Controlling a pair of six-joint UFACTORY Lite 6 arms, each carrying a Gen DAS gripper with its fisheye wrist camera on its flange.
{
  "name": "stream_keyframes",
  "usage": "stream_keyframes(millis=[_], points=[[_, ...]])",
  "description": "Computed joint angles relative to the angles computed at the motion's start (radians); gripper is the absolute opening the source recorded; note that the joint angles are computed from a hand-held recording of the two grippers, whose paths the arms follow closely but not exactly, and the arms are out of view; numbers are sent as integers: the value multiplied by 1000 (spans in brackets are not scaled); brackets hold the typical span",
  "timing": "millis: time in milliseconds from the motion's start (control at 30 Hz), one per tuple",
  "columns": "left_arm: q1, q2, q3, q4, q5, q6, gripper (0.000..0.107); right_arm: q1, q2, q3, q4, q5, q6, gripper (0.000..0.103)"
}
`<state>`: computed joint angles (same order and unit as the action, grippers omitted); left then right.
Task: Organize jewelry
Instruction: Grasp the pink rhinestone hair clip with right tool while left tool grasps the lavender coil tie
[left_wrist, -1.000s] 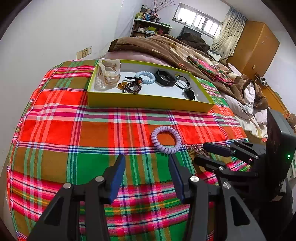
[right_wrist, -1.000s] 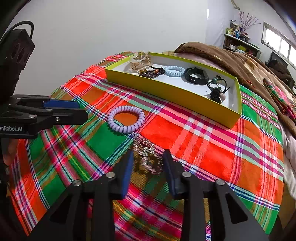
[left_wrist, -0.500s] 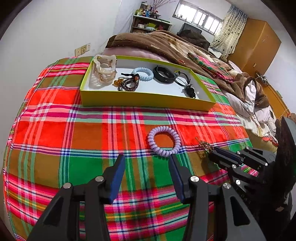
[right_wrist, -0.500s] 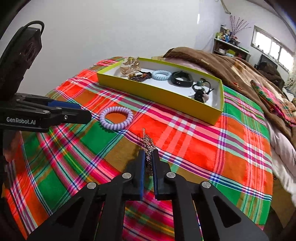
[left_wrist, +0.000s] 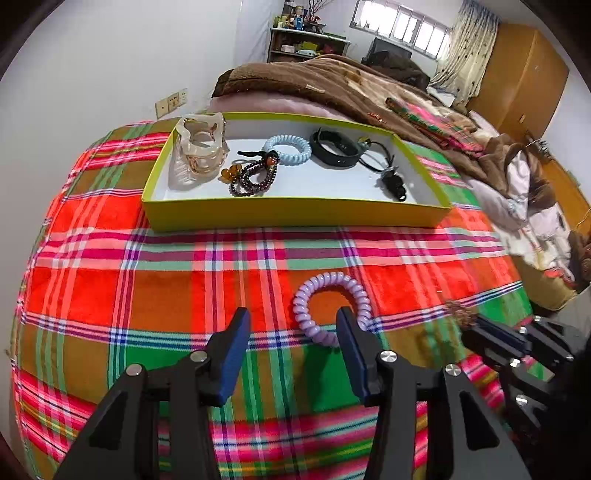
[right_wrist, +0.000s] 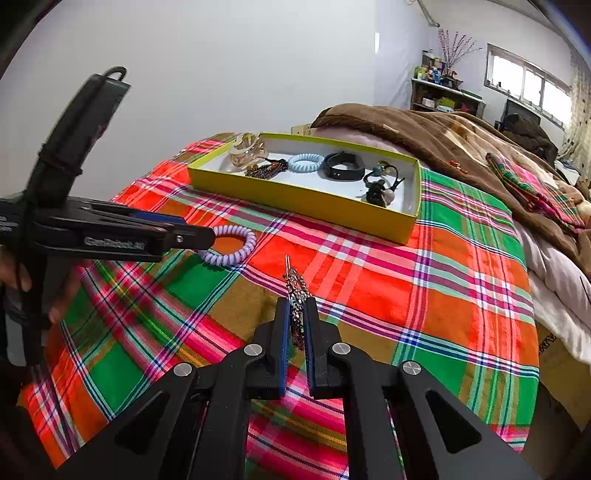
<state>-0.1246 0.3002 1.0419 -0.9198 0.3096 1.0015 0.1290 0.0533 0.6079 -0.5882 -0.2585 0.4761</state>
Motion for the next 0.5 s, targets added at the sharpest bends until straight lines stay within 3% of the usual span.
stream_keyframes(millis=[333,500], points=[[-61,21,-1,191,-107,-189,48,-24,-36,-28,-35,-25,41,7],[-82,9,-20,238,-146,-223,30,-25,-33,-31,-28,-33,39,7]])
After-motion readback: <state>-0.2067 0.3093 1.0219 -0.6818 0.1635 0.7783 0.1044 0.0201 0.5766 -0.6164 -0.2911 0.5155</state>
